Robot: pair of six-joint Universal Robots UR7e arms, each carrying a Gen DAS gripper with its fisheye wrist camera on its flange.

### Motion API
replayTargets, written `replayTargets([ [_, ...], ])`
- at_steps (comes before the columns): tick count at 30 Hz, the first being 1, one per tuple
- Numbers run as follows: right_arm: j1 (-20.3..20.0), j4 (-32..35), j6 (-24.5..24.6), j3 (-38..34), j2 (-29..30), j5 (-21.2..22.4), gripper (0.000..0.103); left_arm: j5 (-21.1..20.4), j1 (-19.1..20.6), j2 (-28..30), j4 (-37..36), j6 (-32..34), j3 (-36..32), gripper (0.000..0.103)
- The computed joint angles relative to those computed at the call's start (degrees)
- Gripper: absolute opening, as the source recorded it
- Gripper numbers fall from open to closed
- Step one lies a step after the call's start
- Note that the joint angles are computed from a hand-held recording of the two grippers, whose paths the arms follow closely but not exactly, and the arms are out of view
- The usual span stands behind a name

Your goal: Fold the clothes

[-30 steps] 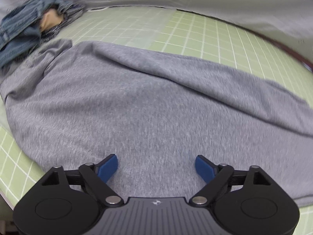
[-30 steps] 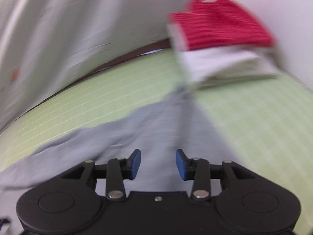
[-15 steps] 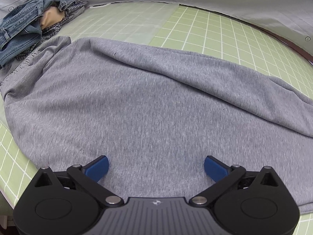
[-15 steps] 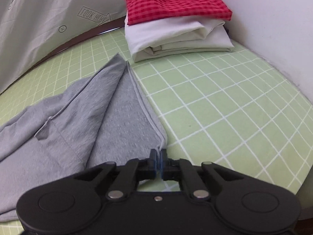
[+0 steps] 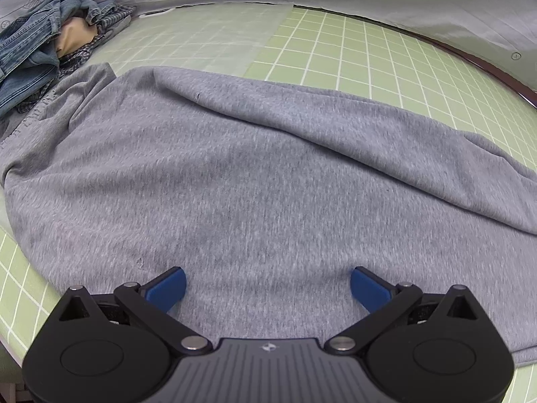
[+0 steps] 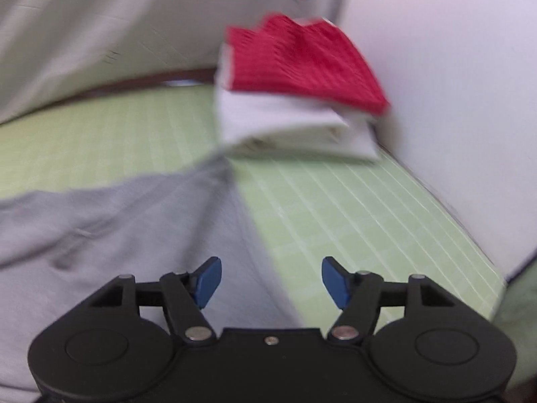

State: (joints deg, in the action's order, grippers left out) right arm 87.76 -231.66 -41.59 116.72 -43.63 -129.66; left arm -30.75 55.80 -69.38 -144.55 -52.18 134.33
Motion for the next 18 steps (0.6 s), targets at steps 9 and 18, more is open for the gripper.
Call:
replayTargets([
  [9,4.26,15.22,-0.67,-2.22,3.39,8.15,0.051,-0.69,0.34,-0.1,-4.17,5.8,1.02,0.103],
  [18,2.24,8.26,7.76,0.23,0.82,7.12,0.0,-0.09,0.15,0.38,-5.94,6.23,1.55,0.103],
])
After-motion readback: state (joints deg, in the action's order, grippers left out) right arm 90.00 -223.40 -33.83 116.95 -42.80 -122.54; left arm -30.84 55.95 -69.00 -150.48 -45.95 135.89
